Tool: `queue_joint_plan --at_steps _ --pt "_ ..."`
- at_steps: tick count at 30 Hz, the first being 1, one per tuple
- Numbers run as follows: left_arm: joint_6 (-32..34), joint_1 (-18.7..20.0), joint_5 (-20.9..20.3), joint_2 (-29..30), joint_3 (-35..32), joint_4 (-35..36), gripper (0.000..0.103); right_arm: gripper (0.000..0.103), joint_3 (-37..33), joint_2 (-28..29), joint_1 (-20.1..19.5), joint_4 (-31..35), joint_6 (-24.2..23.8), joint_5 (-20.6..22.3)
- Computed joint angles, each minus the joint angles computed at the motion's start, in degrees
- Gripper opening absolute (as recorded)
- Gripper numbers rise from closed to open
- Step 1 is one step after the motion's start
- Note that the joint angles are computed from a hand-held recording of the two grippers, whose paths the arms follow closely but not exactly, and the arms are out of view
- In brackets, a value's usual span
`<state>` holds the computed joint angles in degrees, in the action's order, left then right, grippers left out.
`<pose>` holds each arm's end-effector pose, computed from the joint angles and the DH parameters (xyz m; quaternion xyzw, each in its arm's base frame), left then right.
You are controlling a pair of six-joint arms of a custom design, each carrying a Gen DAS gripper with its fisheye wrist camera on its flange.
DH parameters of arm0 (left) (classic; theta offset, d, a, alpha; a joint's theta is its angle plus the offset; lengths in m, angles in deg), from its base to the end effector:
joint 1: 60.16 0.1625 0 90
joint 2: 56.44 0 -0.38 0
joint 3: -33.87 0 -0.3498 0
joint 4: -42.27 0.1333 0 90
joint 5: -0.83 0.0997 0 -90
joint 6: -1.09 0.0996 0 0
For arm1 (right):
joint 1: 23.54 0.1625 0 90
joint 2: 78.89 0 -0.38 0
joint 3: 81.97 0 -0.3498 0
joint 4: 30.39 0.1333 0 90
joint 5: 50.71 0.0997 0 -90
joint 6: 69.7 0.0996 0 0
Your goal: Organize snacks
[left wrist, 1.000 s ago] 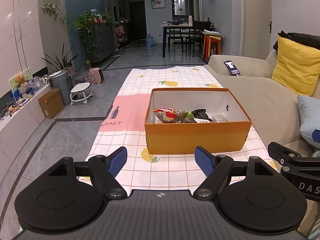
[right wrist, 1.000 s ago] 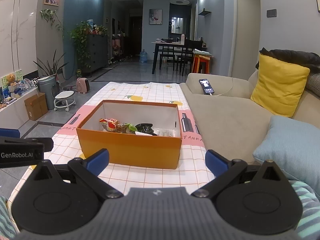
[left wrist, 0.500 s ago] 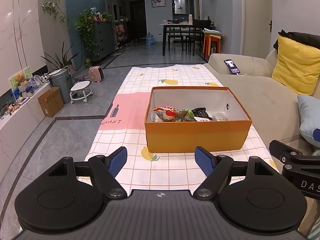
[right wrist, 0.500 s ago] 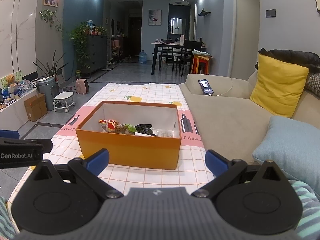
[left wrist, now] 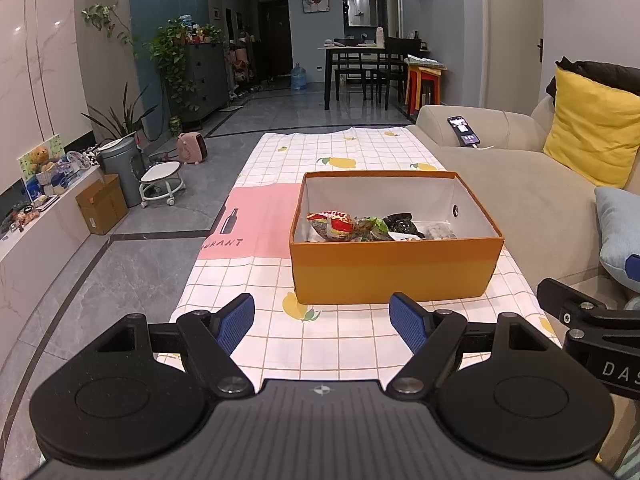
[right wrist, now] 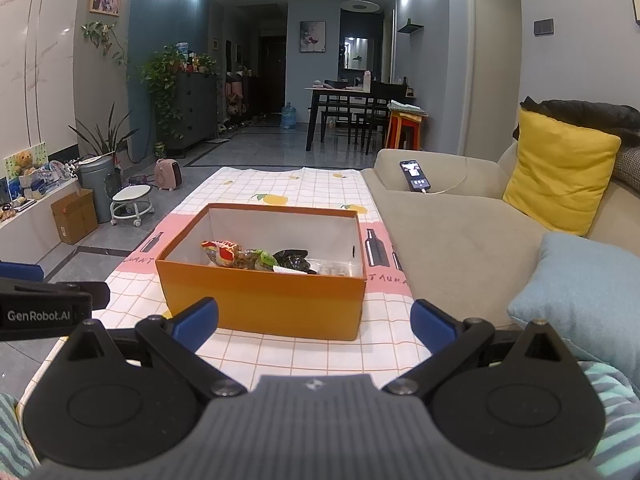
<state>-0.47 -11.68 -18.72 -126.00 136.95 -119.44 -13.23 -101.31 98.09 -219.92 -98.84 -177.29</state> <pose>-0.1768 -0.5424 0.3609 0.0864 0.7900 -0.4487 0.4089 0.4388 -0.5714 0.0864 0.3082 -0.8034 0.4312 0.2713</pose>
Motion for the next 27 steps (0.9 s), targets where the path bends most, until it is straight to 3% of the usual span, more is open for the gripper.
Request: queue_joint_plan --at_steps 27 --pt "1.40 -0.32 1.11 0.17 0.03 -1.32 0.090 0.099 0.49 -0.42 -0.25 0.84 0.54 0.41"
